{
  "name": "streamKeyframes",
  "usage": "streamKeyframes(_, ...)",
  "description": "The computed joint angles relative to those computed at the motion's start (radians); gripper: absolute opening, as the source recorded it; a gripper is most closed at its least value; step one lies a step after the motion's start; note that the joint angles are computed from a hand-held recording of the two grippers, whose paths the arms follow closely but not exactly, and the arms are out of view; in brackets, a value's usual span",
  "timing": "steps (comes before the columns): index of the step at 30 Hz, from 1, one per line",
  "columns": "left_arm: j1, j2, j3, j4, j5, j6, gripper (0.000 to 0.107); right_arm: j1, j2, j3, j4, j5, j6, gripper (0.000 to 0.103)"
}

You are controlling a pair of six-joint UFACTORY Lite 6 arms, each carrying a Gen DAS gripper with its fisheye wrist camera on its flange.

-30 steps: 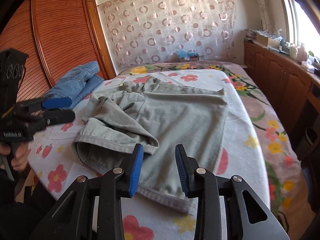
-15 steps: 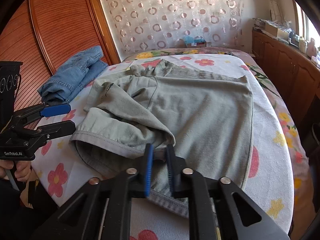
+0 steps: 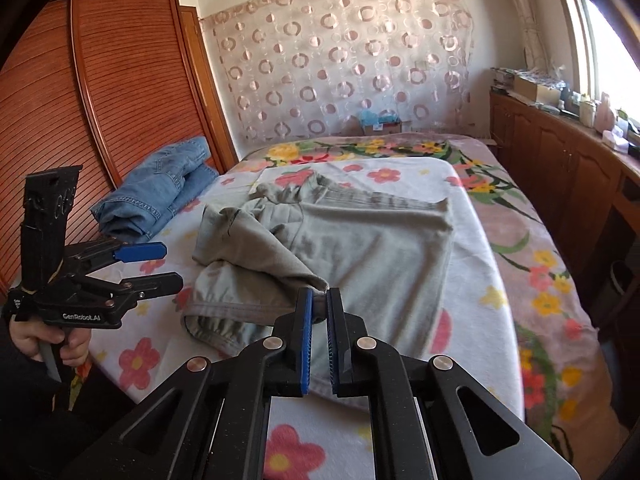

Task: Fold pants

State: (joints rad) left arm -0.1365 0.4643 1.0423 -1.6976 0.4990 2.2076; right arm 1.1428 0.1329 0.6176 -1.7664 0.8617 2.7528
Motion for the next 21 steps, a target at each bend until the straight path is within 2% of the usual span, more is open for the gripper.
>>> streamKeyframes(10,-0.052,0.019,0.01,-0.035,-0.047,0.025,0.074,0.15,-0.041,-0.055,0.216,0.071,-0.014,0.007)
streamKeyframes(16,-0.068,0.045,0.024,-0.04,-0.059,0.025,0.074,0.089,0.02,-0.021,0.153,-0.033,0.044,0.007)
streamKeyframes(21,-0.085,0.073,0.033,-0.057,-0.085,0.049,0.074,0.078,0.039,0.017,0.185,-0.053,0.0,0.007)
